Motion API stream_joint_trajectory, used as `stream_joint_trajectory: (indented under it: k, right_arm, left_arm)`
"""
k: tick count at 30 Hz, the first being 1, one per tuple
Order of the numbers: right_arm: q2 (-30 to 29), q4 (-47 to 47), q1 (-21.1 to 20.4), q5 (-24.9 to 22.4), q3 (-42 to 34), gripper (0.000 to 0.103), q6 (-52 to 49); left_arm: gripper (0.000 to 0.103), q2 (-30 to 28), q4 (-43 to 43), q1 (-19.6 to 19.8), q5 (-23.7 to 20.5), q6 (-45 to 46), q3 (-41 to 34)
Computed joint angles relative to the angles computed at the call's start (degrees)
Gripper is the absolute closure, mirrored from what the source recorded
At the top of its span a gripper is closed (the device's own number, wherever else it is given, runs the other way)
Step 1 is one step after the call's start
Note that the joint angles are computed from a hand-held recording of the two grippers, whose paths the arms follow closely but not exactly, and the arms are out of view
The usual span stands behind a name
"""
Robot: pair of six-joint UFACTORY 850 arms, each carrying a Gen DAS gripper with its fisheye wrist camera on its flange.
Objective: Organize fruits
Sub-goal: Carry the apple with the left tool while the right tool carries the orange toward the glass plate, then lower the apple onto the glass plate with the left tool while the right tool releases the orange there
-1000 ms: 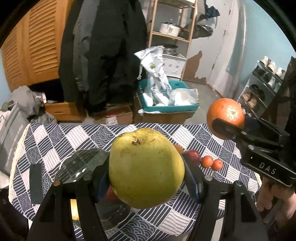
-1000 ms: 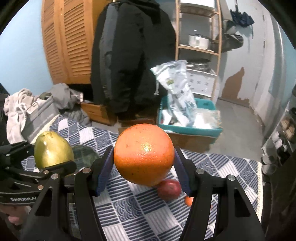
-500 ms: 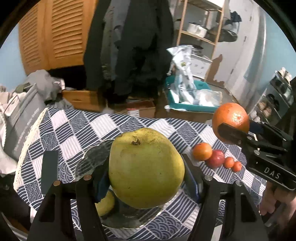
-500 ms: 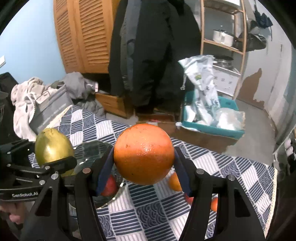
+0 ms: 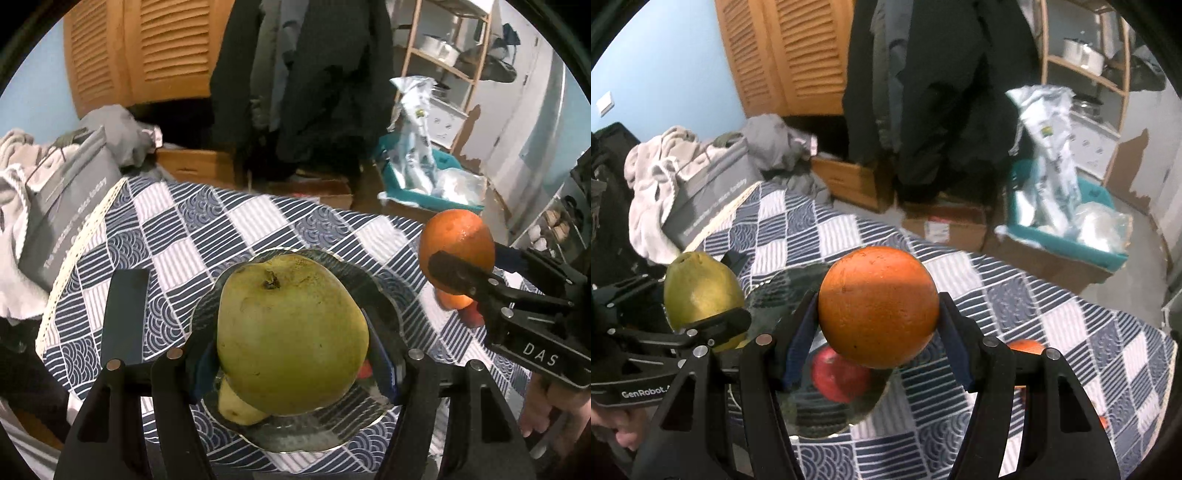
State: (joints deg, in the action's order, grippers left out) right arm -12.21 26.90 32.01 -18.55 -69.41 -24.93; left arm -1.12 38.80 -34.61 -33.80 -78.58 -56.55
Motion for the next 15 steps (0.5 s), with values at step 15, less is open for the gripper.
stream_joint_trajectory:
  k: [15]
  right_arm:
    - [-8.3, 1.6, 2.7, -4.2, -4.2, 0.040, -0.1]
  left_arm:
    - [0.032, -1.0, -7.0, 4.2, 1.6, 4.8, 4.8]
